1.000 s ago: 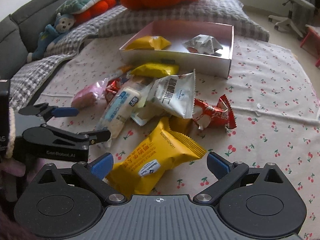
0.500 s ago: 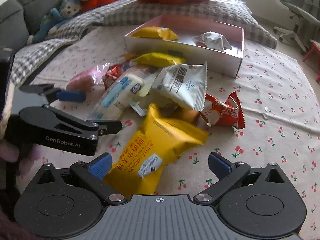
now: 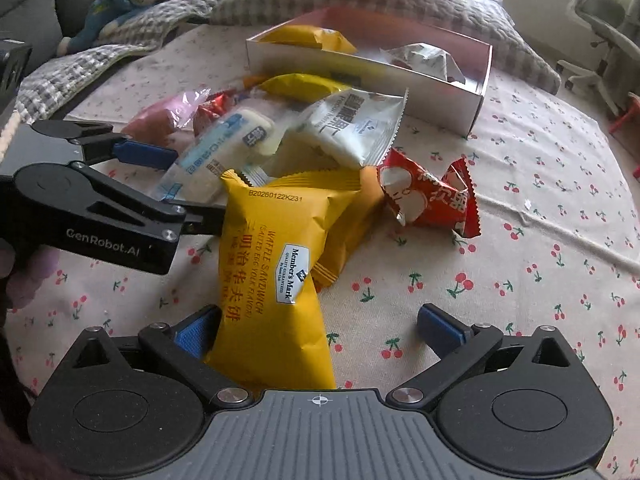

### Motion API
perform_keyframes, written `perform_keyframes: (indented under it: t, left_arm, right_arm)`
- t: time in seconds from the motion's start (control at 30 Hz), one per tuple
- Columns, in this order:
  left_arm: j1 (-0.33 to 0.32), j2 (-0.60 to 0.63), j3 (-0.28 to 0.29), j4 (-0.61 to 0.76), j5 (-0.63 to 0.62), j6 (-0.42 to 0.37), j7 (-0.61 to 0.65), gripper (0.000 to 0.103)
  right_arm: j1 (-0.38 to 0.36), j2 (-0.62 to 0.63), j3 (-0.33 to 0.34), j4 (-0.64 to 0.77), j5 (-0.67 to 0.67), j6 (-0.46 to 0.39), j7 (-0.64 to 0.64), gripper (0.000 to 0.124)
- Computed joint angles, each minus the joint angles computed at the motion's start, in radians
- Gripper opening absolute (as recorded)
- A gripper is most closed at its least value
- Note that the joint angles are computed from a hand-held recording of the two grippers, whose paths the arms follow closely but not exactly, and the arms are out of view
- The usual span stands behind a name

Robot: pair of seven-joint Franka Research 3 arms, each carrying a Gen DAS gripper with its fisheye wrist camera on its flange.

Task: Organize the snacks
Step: 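Grasp a white milk-bar pack with the left tool while the right tool grasps a yellow biscuit pack, then lift both held packs and carry them over the pink box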

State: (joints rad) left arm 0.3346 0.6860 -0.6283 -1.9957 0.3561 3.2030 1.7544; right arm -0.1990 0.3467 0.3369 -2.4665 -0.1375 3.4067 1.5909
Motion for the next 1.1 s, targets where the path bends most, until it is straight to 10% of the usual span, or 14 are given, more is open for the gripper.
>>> perform_keyframes:
  t: [0.43,0.63,1.1]
  left_arm:
    - [0.068,0.015,-0.080,0.006,-0.062,-0.049,0.022,0.046]
    - [0.089,0.026,-0.116,0.025,-0.108,-0.097,0.065,0.031]
    - [0.108,-0.006,-0.145,0.005,-0.185,-0.095,0.105,0.019]
  right_arm:
    - [0.081,-0.005,-0.052,0.024,0.045,-0.006,-0.123,0.094]
    - [-0.100,0.005,0.114,0.027,-0.059,-0.025,-0.073,0.044]
    - [-0.271,-0.011,0.277,0.005,-0.114,-0.041,-0.027,0.038]
